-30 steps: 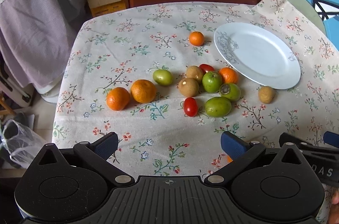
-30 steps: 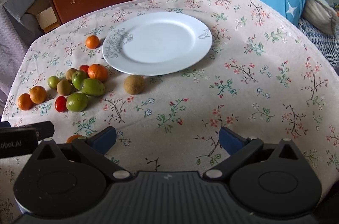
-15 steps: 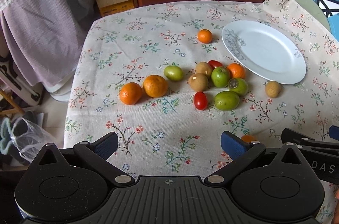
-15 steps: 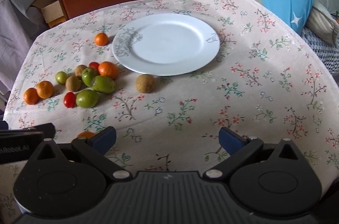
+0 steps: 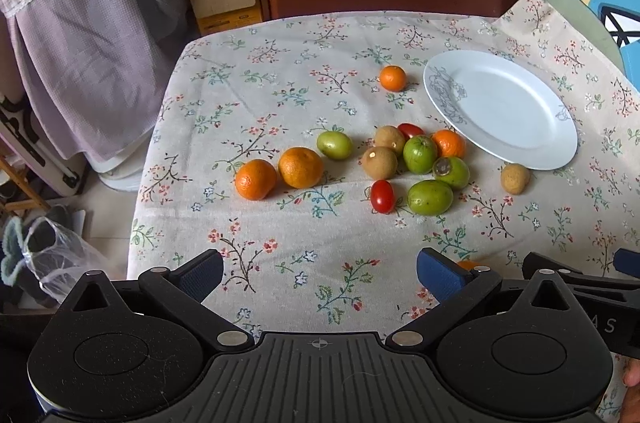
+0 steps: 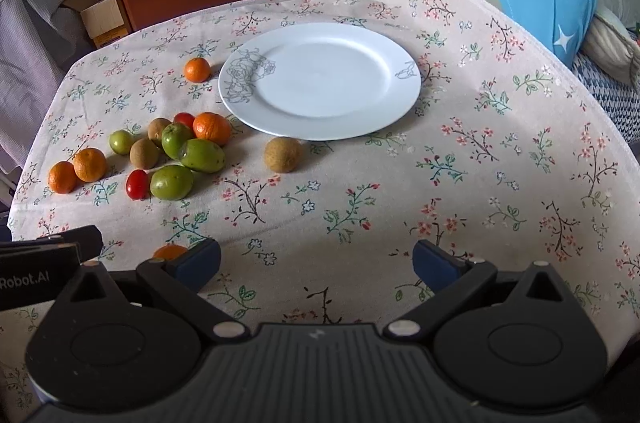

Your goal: Organize fruits

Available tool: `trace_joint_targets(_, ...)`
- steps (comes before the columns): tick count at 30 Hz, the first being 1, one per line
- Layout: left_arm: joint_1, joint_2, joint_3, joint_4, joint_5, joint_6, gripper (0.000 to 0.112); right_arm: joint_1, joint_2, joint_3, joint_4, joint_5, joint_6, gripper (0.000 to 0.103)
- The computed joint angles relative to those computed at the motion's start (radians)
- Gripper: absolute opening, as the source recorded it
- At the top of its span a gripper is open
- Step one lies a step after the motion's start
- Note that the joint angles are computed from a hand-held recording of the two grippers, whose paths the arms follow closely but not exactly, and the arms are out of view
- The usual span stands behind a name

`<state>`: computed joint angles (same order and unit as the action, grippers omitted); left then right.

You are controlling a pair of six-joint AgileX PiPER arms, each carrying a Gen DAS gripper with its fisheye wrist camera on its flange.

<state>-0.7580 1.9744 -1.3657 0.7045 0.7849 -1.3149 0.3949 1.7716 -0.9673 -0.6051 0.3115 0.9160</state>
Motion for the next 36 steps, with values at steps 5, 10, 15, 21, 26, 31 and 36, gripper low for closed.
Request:
trace_joint_targets(5, 0.005, -0.01, 0.008, 0.014, 0.011, -0.027, 0.103, 0.006, -0.005, 0.0, 0.029, -0.009, -0.04, 0.1)
trace_joint_targets(10, 0.012, -0.01, 0.008, 0.016, 0.03, -0.039, 0.103, 0.013, 0.021, -0.044, 0.129, 0.013, -0.143, 0.098)
trace_joint_targets(15, 0.012, -0.005, 0.004, 0.017, 0.049, -0.046, 0.103, 0.035, 0.047, -0.082, 0.114, 0.055, -0.145, 0.096)
trace_joint_targets(21, 0.019, -0.007, 0.008, 0.017, 0.053, -0.061, 0.103, 0.049, 0.07, -0.129, 0.142, 0.086, -0.196, 0.092)
trace_joint_targets(26, 0.024, -0.002, 0.006, 0.015, 0.051, -0.059, 0.103, 0.049, 0.079, -0.139, 0.151, 0.089, -0.208, 0.092)
trace_joint_targets(31, 0.021, 0.005, 0.002, 0.022, 0.057, -0.061, 0.103, 0.052, 0.076, -0.133, 0.125, 0.086, -0.186, 0.092)
trace_joint_targets(36, 0.02, 0.008, 0.0, 0.02, 0.06, -0.058, 0.103, 0.06, 0.071, -0.129, 0.092, 0.082, -0.158, 0.09)
